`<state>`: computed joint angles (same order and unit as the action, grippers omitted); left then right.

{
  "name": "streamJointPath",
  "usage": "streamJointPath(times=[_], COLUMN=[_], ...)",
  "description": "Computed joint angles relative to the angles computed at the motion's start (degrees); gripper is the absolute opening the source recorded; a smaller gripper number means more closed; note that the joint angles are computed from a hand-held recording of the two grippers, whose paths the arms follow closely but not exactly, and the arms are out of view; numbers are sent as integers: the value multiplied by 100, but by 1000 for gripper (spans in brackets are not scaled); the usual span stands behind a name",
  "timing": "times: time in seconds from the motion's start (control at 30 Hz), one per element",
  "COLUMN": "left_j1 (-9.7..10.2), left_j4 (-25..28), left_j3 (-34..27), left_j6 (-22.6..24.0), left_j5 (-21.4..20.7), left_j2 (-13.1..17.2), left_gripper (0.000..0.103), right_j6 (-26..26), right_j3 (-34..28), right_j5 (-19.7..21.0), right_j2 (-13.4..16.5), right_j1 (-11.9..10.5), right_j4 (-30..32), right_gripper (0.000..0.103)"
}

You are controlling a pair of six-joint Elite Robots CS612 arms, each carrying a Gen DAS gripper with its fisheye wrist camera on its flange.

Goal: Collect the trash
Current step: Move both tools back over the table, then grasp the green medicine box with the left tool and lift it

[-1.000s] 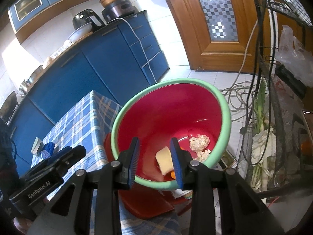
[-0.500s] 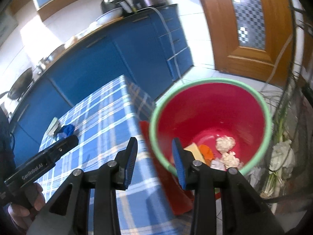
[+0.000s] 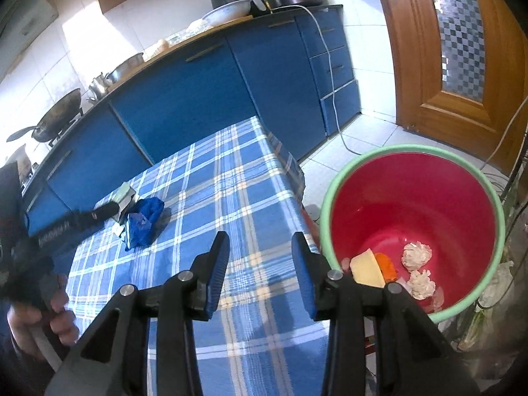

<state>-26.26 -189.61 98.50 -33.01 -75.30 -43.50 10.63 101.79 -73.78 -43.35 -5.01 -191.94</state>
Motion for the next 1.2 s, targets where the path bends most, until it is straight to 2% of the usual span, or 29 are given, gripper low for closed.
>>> streamJointPath(times=[0.23,0.3,0.33,0.5,0.67,0.77,1.03,1.2], left_j1=[172,184,188,203,242,217,221,278], left_j4=[866,1135,1357,2365,3286,3317,2927,2377], left_j3=[-468,-599,-707,-1149,-1483,-1406,-916,-627], left_j6=[-161,-127,-93,-70,-149,-123,-242,-277], left_j5=[258,362,436,599,492,601,666,557], left_j2=[32,39,55,164,289,279,143,103], left_gripper=[60,66,71,71,72,71,72,72], right_j6=[59,62,69,104,122,126,98,22], right_j3=[-45,-55,-63,-101,-113,-117,-155,-183], right_j5=[20,20,22,29,68,82,127,117], right_j2=[61,73,81,113,132,141,155,148], right_j1=[-8,-16,-21,-38,-46,-52,-17,37], right_j4=[93,116,127,155,165,165,173,215], right_gripper=[41,41,41,41,41,41,41,41])
